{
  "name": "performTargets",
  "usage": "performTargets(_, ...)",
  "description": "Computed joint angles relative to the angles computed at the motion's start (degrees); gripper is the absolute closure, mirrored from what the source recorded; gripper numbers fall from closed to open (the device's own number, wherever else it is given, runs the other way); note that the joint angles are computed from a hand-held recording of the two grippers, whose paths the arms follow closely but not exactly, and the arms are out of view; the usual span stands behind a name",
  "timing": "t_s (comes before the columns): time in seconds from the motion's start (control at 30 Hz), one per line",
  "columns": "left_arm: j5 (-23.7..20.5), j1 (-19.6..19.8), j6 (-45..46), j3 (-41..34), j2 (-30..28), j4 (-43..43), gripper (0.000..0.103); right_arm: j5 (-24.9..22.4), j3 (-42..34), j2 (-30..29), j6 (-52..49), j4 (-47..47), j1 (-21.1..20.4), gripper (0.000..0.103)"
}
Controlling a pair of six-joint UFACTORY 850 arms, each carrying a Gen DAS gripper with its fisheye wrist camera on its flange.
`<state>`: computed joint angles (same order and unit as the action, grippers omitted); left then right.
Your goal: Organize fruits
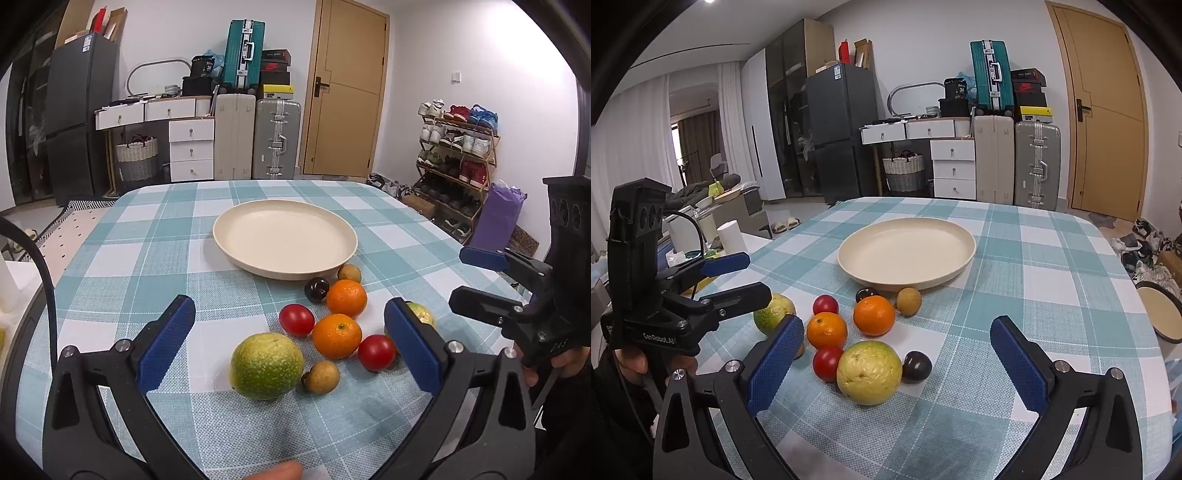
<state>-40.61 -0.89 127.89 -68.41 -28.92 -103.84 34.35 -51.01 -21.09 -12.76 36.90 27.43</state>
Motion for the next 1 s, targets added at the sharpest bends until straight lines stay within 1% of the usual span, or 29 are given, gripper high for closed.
performTargets(1.0, 0.0, 0.0, 0.0, -0.1, -0.1, 0.0, 0.001, -0.2, -0.2, -0.1, -0.6, 0.5, 0.1, 0.000)
